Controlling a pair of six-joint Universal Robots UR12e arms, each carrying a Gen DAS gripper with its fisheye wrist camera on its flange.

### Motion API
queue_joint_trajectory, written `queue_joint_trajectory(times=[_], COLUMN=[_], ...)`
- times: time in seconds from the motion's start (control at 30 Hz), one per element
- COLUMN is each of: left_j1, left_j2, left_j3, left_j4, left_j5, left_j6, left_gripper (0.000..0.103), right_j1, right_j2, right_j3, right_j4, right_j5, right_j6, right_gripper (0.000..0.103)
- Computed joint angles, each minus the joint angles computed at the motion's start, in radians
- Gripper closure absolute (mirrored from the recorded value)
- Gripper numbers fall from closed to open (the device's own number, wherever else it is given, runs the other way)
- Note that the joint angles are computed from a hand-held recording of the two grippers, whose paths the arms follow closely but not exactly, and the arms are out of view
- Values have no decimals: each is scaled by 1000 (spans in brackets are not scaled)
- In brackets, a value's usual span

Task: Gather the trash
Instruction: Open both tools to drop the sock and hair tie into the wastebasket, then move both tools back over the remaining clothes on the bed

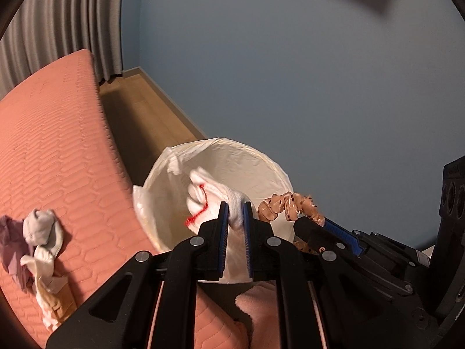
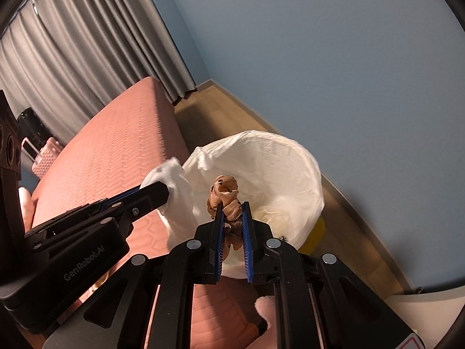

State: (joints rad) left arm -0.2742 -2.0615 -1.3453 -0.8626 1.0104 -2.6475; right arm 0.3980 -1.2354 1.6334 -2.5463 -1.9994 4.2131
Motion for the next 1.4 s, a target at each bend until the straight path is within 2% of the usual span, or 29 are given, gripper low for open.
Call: queue_joint_trajectory(times=[0.07,0.13,0.17,0.23,0.27,0.4,0.53,0.87,0.97,1.07,1.4], left_j1=[-3,-2,-4,-5,-2,4,12,34,42,50,91], left_j2=[-11,-12,-14,-14,-14,-22,-27,-23,-20,-11,18], left_j3=[16,18,20,16,15,25,31,20,12,-1,-47], left_j4=[-9,-8,1,41,53,55,65,93,97,102,128], left_j5=[2,4,17,30,32,38,53,82,79,79,95], left_j6=[3,2,-9,-41,-56,-91,-130,-176,-191,-202,-250], left_gripper=[91,79,66,52,49,47,46,44,44,44,41], right_j1=[-5,-9,-11,-13,-16,-21,-20,-18,-9,-1,33], right_j2=[-2,-3,-2,-2,-1,9,24,53,57,61,89], right_j3=[4,4,4,2,2,-9,-27,-64,-75,-87,-145], right_j4=[2,4,4,5,2,-2,1,-4,2,9,32], right_j5=[-3,-5,-7,-12,-11,-10,-7,13,14,19,38], right_j6=[4,6,6,6,4,-12,-29,-57,-67,-72,-110], right_gripper=[92,92,92,92,92,92,87,84,83,78,76])
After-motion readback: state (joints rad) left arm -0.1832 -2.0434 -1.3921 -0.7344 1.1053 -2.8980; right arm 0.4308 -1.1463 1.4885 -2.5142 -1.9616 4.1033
